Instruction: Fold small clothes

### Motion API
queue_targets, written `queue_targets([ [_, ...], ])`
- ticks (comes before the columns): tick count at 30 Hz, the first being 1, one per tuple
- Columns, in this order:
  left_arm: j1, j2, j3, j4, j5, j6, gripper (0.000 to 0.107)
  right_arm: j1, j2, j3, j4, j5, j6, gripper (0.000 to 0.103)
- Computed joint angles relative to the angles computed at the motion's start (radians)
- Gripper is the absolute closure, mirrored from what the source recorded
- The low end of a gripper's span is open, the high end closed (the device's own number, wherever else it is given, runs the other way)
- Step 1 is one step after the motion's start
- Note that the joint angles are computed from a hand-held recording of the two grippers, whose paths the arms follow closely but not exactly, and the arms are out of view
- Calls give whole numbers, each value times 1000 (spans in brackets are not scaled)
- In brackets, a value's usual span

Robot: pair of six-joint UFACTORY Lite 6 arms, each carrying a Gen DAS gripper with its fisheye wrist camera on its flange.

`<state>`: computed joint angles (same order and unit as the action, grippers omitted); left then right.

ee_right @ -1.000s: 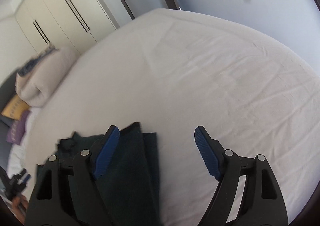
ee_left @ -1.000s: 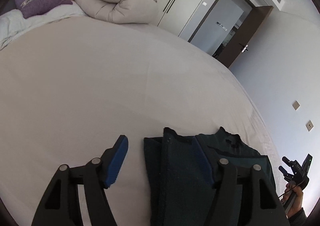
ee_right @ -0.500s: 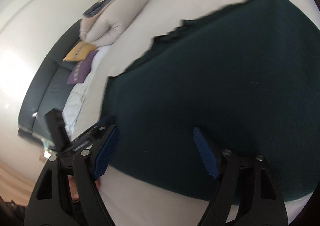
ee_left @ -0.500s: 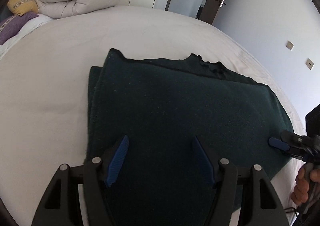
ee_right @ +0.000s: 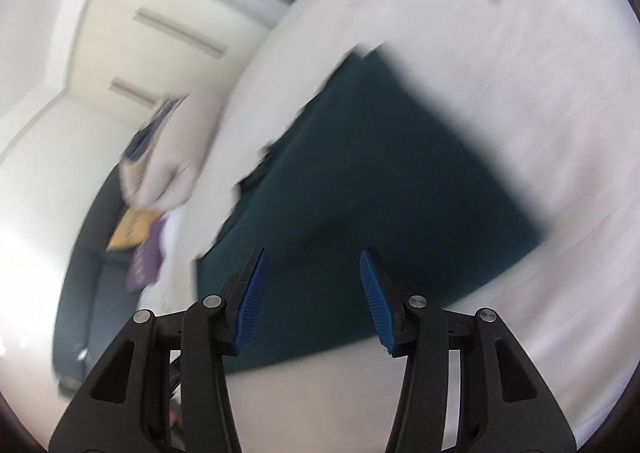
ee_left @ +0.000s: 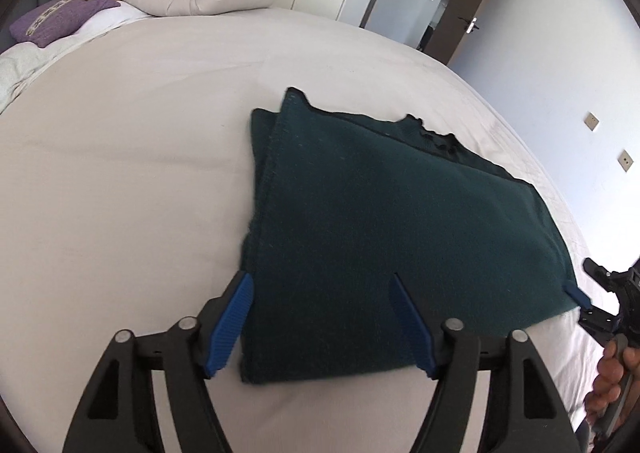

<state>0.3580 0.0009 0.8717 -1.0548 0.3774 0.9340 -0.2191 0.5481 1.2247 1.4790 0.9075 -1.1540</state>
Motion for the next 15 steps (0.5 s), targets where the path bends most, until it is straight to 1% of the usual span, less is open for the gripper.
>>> queue_targets([
  [1, -10, -5, -6, 1, 2, -6, 34, 21, 10, 10, -18, 31, 6, 56],
  [3, -33, -8, -11, -9, 4, 0, 34, 139, 84, 49, -23, 86, 33, 56],
  [4, -50, -2, -6, 28, -13, -31, 32, 176, 115, 67, -25, 91, 47, 56],
  [5, -69, 19, 5, 107, -39, -96, 32, 214, 158, 95, -22, 75, 59, 56],
  [6, -62, 28, 4, 150, -38, -121, 32, 230, 181, 100, -13, 56, 57, 56],
  [7, -54, 47, 13, 151, -31, -114, 32, 221, 219, 117, 12, 61, 52, 58],
  [8, -36, 54, 13, 110, -16, -66, 32, 198, 240, 119, 39, 89, 45, 60],
  [9, -24, 54, 9, 81, -6, -27, 32, 159, 251, 111, 65, 121, 41, 60],
  [10, -20, 57, 9, 75, -4, -11, 32, 122, 247, 97, 77, 128, 27, 60],
  [13, -49, 51, -3, 131, -44, -49, 32, -8, 239, 70, 67, 130, -14, 61],
  [15, -70, 44, -13, 175, -73, -95, 32, -158, 213, 18, 63, 155, -43, 61],
])
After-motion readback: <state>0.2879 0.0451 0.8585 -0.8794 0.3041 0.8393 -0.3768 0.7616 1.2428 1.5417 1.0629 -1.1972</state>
